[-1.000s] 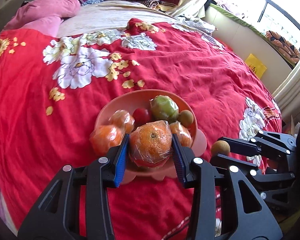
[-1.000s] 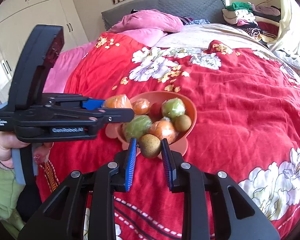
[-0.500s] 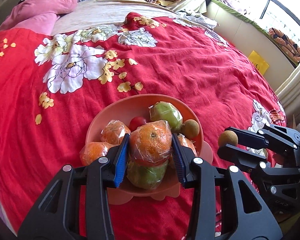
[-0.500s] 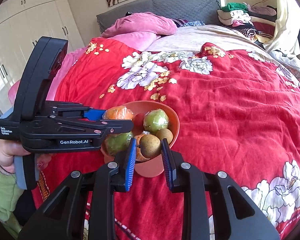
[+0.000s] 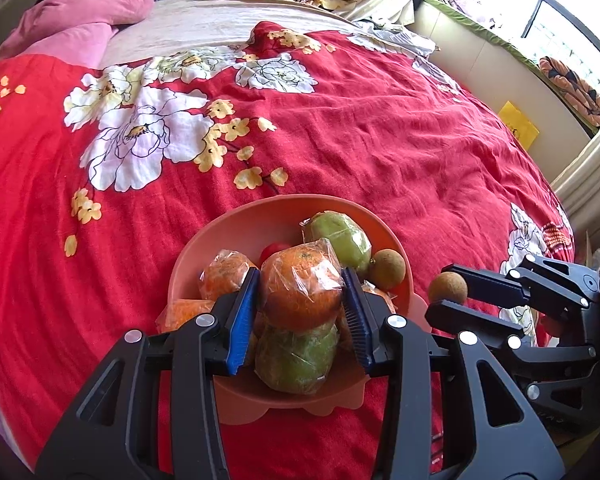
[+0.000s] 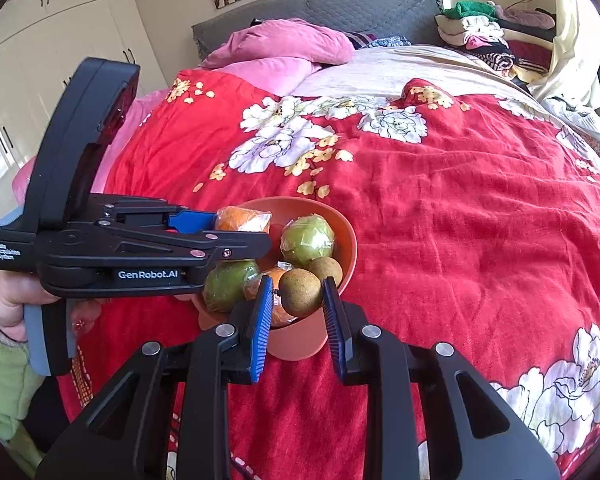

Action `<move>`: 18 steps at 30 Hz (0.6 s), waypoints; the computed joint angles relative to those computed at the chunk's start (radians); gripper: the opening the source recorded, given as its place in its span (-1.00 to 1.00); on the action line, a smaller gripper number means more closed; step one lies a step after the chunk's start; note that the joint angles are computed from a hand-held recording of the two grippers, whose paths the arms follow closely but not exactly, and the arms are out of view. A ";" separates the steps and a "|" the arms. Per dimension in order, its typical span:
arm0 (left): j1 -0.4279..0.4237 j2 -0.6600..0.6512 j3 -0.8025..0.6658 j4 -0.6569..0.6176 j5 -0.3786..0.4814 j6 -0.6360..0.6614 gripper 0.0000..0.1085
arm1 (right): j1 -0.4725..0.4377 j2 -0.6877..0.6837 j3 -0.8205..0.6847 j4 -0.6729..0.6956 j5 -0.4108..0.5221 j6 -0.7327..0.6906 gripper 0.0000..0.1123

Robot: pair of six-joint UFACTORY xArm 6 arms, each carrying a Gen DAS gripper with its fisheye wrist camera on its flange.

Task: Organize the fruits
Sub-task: 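Carry the mandarin in the left gripper over the bowl while the right carries the brown fruit, then open the left gripper to drop the mandarin in the bowl while the right releases the brown fruit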

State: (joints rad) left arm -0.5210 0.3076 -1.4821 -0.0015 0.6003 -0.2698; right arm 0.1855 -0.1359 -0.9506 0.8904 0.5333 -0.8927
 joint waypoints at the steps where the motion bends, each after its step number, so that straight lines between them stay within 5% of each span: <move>1: 0.000 -0.001 0.002 -0.001 -0.002 -0.001 -0.39 | 0.001 0.005 -0.003 -0.005 -0.002 0.003 -0.57; 18: 0.013 -0.004 -0.006 -0.008 -0.017 -0.003 -0.35 | 0.067 0.002 0.012 -0.009 0.026 -0.036 -0.57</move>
